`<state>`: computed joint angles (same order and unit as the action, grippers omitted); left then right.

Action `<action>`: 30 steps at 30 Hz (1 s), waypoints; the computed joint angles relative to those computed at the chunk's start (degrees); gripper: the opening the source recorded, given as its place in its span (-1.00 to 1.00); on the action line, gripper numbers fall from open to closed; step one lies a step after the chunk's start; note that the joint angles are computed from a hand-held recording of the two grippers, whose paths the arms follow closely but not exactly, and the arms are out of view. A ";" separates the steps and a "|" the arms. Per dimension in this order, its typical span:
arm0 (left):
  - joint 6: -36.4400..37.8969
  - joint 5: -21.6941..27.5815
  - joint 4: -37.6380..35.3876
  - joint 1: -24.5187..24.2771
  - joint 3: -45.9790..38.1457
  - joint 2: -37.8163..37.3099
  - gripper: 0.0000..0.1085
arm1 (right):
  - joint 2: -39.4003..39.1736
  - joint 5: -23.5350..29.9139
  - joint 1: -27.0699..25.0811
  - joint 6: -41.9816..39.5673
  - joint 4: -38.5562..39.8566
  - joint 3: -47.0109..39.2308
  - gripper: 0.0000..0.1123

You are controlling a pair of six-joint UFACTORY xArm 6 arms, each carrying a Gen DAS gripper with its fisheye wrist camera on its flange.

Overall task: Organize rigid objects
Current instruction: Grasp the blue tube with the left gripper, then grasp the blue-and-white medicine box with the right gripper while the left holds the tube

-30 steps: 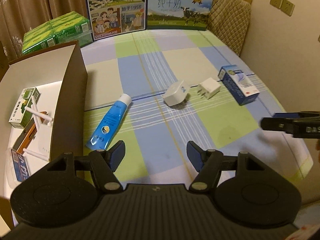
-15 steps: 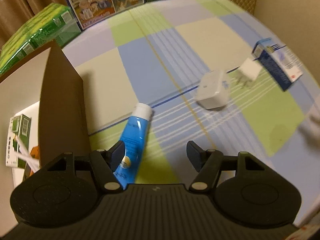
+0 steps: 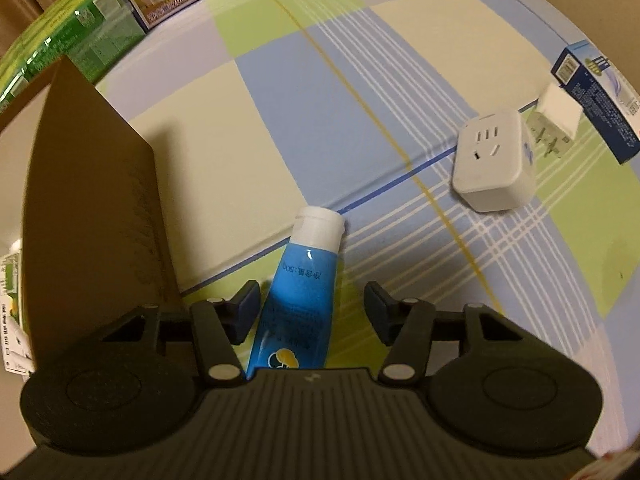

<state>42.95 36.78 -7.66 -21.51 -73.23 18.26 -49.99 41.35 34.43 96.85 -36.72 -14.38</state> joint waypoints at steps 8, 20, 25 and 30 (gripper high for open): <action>1.03 2.19 -4.05 0.57 -0.93 0.31 -0.26 | 1.49 -1.07 -0.93 -0.93 0.17 -0.53 0.11; -4.29 0.77 -2.16 -1.59 7.15 -6.06 -0.38 | 1.65 -2.40 -1.82 -1.71 0.27 0.02 0.11; -6.87 0.51 -3.90 -2.66 13.08 -10.98 -0.38 | 0.83 -2.37 -2.10 -2.15 0.22 1.01 0.11; -9.43 -1.82 -5.16 -3.91 18.18 -14.62 -0.38 | 1.80 -2.05 -3.34 -4.26 -1.97 1.10 0.11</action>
